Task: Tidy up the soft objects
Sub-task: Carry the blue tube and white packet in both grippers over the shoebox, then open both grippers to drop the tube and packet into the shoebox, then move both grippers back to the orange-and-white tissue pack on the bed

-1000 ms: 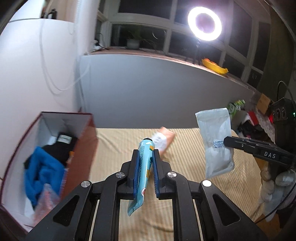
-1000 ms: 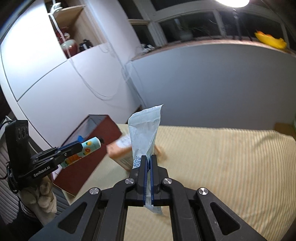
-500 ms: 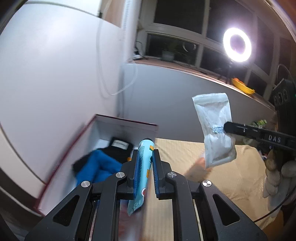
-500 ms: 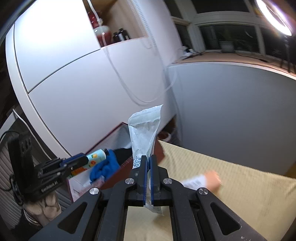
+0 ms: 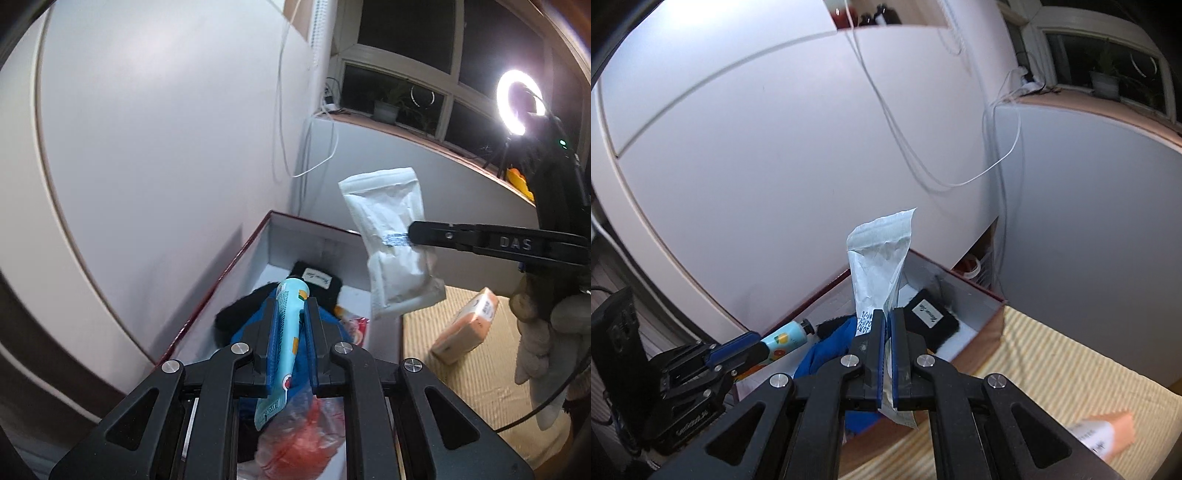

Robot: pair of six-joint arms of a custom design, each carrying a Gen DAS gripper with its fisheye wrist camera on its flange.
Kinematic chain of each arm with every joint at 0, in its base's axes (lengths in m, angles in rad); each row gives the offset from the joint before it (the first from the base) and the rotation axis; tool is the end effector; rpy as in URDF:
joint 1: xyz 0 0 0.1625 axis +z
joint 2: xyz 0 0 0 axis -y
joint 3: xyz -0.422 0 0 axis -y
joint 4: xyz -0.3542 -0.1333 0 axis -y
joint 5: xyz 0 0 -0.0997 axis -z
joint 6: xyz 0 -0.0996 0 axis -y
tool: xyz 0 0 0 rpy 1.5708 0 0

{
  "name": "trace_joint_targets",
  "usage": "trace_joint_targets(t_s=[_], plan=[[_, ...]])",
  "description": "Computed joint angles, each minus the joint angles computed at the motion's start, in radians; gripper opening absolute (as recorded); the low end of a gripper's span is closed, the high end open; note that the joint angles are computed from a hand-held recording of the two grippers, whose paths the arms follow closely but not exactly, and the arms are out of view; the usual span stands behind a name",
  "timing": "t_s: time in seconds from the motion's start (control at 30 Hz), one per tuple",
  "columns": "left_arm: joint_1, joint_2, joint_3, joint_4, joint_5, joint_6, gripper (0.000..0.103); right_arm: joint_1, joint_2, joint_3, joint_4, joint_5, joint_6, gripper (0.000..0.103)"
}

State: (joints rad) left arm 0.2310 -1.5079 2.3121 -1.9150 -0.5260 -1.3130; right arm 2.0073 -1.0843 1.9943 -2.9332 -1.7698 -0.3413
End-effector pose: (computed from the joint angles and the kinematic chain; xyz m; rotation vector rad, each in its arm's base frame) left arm -0.2801 -0.2913 0.2395 0.3304 2.2254 -1.1192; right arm 0.3342 -0.4477 0.2117 1.0344 -2.6994 0.6781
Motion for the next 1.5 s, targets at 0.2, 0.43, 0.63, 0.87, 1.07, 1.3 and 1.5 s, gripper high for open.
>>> trace_joint_targets(t_s=[0.2,0.43,0.63,0.87,1.07,1.3,1.5], plan=[[0.038,0.008,0.018,-0.069,-0.002,0.044,0.012,0.007,0.086,-0.068,0.027,-0.048,-0.004,0.003],[0.053,0.014,0.020,-0.091,-0.004,0.069,0.013,0.011,0.132,-0.095,0.027,-0.081,0.003,0.005],[0.041,0.011,0.008,-0.031,0.005,0.027,0.036,0.017,0.136,-0.090,-0.003,-0.096,0.003,0.045],[0.028,-0.001,0.007,0.015,-0.005,-0.028,0.037,0.016,0.123,-0.082,-0.008,-0.096,0.004,0.046],[0.014,0.005,0.000,0.030,-0.003,-0.046,0.037,0.013,0.096,-0.056,-0.026,-0.094,0.007,0.050],[-0.021,0.017,-0.013,0.081,-0.001,-0.084,0.037,0.009,0.059,-0.022,-0.049,-0.090,0.005,0.060],[-0.054,0.027,-0.025,0.122,0.006,-0.122,0.051,0.017,0.018,0.014,-0.072,-0.102,-0.005,0.068]])
